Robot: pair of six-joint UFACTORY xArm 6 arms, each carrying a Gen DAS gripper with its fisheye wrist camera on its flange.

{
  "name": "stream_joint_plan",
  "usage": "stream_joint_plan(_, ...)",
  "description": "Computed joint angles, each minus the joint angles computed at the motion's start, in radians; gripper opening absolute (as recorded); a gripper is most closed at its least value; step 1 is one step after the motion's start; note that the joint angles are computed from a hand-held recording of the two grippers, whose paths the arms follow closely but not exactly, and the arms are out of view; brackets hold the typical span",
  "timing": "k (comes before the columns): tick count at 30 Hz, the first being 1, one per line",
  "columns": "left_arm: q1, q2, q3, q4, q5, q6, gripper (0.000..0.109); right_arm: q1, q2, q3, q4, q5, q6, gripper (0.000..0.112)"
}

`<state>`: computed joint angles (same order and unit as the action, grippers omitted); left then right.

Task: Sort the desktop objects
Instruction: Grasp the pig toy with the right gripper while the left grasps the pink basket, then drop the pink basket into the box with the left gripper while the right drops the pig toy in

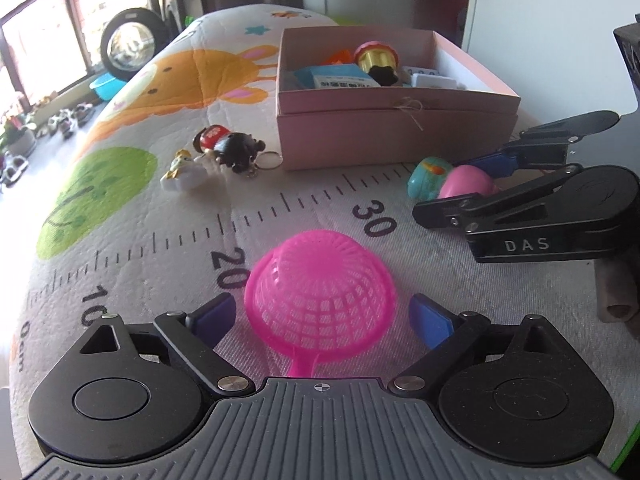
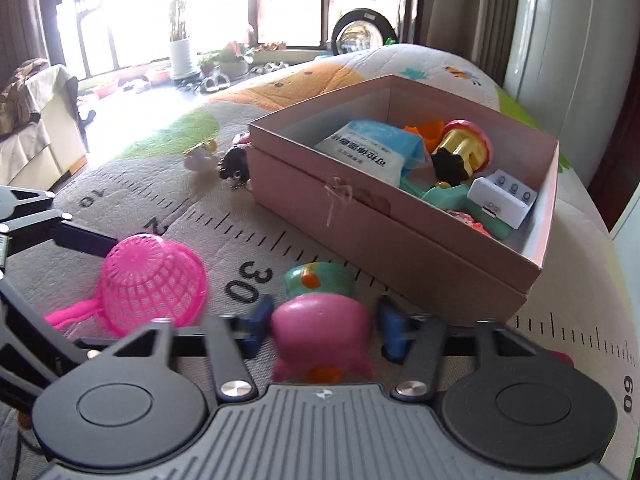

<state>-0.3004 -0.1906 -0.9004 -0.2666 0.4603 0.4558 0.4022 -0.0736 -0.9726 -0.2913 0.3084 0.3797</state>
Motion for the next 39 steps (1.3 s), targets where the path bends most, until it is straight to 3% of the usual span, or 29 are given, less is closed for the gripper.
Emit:
stream_joint_plan(3,-0.011,-0.008,0.026,-0.009,-0.047,0.011,0.096,-0.001,-0.066,0.037,-0.055,0.009,0.044,0.048)
stream_joint_plan(4,-0.015,-0.008,0.03,-0.019,-0.06,0.02,0.092,-0.003,-0.097,0.054,-0.053,0.014,0.043,0.048)
stream_joint_plan(7,-0.025,-0.003,0.02,-0.049,-0.067,0.044,0.087,-0.014,-0.19,0.098,0.017,0.037,0.01,0.048)
stream_joint_plan(10,-0.039,-0.029,-0.001,-0.145,-0.078,0.145,0.087,-0.041,-0.29,0.138,0.0,0.047,0.042,0.048)
stream_joint_plan(15,-0.063,0.034,-0.225,-0.345,-0.073,0.272,0.087,-0.106,-0.412,0.172,-0.093,0.042,0.137,0.048)
stream_joint_plan(18,-0.092,0.16,-0.419,-0.349,-0.06,0.231,0.087,-0.134,-0.426,0.174,-0.174,0.034,0.216,0.048)
stream_joint_plan(21,-0.125,0.328,-0.629,-0.244,-0.048,0.074,0.088,-0.147,-0.419,0.178,-0.155,0.025,0.218,0.048)
stream_joint_plan(25,-0.122,0.518,-0.88,-0.16,0.129,-0.091,0.095,-0.147,-0.406,0.183,-0.196,0.038,0.258,0.048)
stream_joint_plan(27,-0.113,0.498,-0.836,-0.195,0.105,-0.048,0.097,-0.155,-0.412,0.195,-0.204,0.037,0.266,0.048)
stream_joint_plan(31,-0.072,0.383,-0.63,-0.227,-0.023,0.063,0.1,-0.183,-0.406,0.196,-0.144,0.044,0.237,0.048)
stream_joint_plan(34,-0.033,0.291,-0.478,-0.254,-0.065,0.152,0.101,-0.193,-0.358,0.155,-0.097,0.03,0.214,0.048)
stream_joint_plan(37,-0.004,0.216,-0.357,-0.252,-0.071,0.146,0.101,-0.181,-0.281,0.078,-0.029,-0.01,0.152,0.048)
stream_joint_plan(39,0.001,0.182,-0.301,-0.247,-0.064,0.11,0.101,-0.178,-0.186,-0.025,-0.058,-0.045,0.173,0.049)
